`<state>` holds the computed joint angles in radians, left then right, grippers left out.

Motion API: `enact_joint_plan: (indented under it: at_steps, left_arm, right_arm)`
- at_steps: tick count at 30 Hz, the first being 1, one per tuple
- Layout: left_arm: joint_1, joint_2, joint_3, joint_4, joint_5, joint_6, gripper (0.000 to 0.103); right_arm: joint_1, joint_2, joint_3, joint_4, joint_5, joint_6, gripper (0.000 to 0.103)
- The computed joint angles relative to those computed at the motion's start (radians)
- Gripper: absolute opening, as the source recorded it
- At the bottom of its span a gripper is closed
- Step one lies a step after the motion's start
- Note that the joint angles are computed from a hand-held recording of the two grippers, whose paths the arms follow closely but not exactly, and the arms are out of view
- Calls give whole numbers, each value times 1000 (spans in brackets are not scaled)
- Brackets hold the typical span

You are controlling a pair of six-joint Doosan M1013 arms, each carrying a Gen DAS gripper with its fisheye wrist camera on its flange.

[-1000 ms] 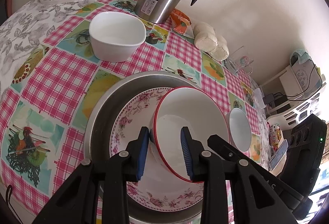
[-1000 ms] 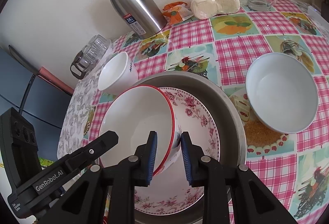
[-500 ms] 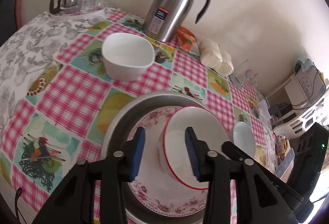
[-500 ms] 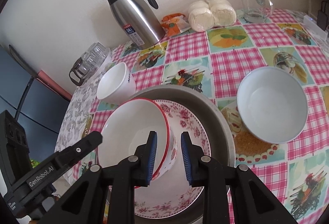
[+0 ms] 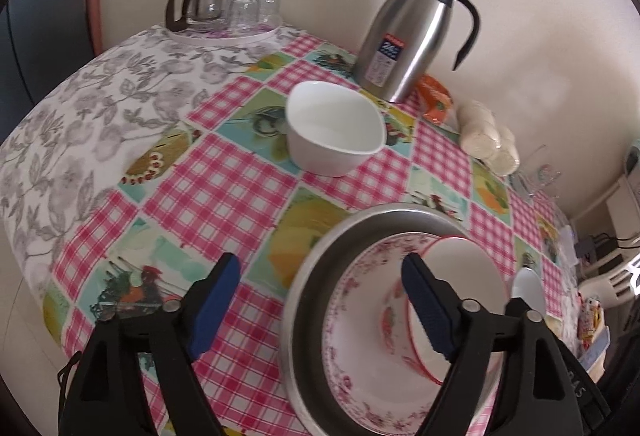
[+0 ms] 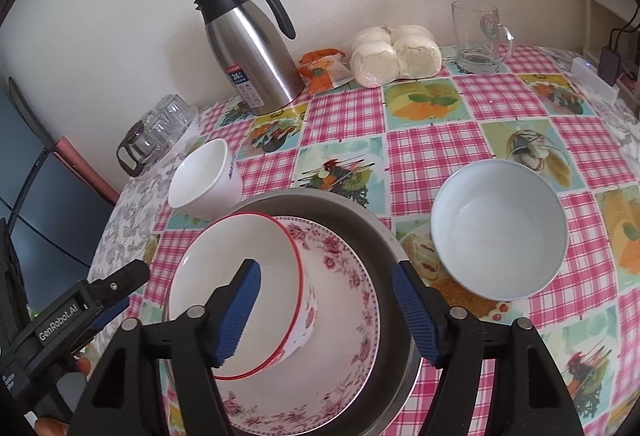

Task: Organize plates and bowls
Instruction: 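Open both tools to release the red-rimmed bowl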

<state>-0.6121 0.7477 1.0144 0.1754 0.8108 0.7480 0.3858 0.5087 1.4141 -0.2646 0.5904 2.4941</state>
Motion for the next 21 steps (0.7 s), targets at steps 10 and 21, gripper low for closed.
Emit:
enact_joint_plan:
  at_steps: [10, 21]
  left_arm:
    - [-14, 11, -21, 116, 64, -46, 94]
    - [-23, 9, -15, 242, 98, -144, 100]
  right_arm:
    - [3, 0, 2, -37, 4, 30, 97]
    - [1, 1, 6, -42, 8, 48, 103]
